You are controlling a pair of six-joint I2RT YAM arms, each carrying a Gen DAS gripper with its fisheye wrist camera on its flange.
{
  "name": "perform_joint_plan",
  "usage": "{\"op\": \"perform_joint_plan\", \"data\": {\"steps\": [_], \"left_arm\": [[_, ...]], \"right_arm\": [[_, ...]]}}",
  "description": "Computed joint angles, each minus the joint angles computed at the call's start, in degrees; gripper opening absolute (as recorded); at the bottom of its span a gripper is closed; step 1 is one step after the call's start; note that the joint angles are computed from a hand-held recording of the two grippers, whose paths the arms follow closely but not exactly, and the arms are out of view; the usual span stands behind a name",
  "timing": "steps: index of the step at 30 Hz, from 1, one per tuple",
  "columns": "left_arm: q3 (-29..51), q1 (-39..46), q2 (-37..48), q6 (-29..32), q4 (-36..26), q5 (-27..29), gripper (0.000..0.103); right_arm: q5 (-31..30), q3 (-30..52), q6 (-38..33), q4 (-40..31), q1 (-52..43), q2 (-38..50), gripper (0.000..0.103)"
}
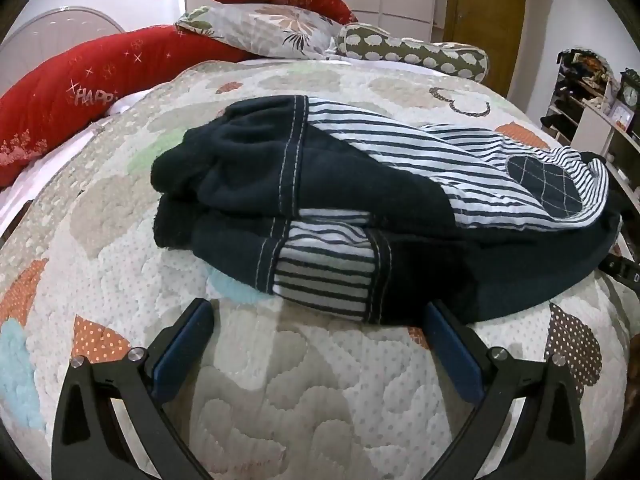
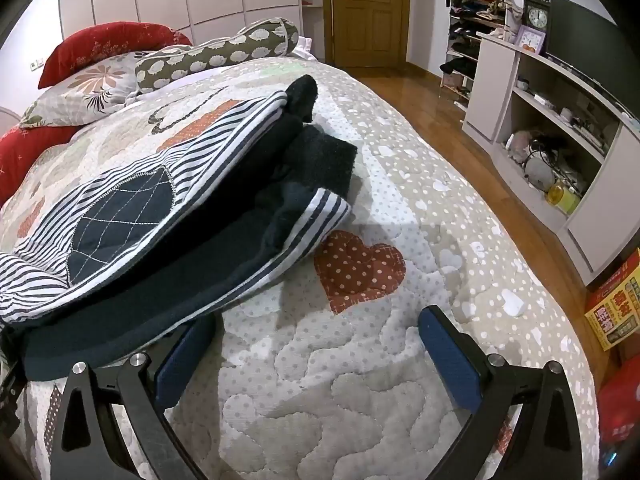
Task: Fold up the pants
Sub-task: 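Approach the folded dark pants bundle with both grippers open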
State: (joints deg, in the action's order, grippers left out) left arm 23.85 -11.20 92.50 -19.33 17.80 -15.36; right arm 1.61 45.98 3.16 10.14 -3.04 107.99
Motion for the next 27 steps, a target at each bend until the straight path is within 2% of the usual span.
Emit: {"op": "perform_joint_plan", "data": {"steps": [6, 13, 18, 23, 27], "left_arm": [[-1.03, -0.45, -0.57, -0.15, 0.92, -0.67, 0.103], [-1.07, -4.08, -0.24, -1.89, -0.18, -6.55, 0.103], [-0.11, -4.72, 0.10, -2.17, -2.04, -7.77, 0.103], [-0.08, -4.09, 0.15, -1.63, -1.96, -6.98, 0.103], [-0.59, -2.56, -0.29, -1.19, -1.45, -4.31, 0.103]], "right_arm": [[-0.50, 0.03, 0.17, -0.10, -0.14, -0.01, 0.103], [-1.30, 0.98, -0.72, -2.91, -0.71, -0.42, 0.103], [-2.32, -1.82, -1.76, -4.10, -1.00, -2.89, 0.103], [-4.12, -8.50, -2.91, 0.27, -1.79, -6.84, 0.103], [-5.68, -9.33, -2.89, 1.59, -2.70, -7.08, 0.103]]}}
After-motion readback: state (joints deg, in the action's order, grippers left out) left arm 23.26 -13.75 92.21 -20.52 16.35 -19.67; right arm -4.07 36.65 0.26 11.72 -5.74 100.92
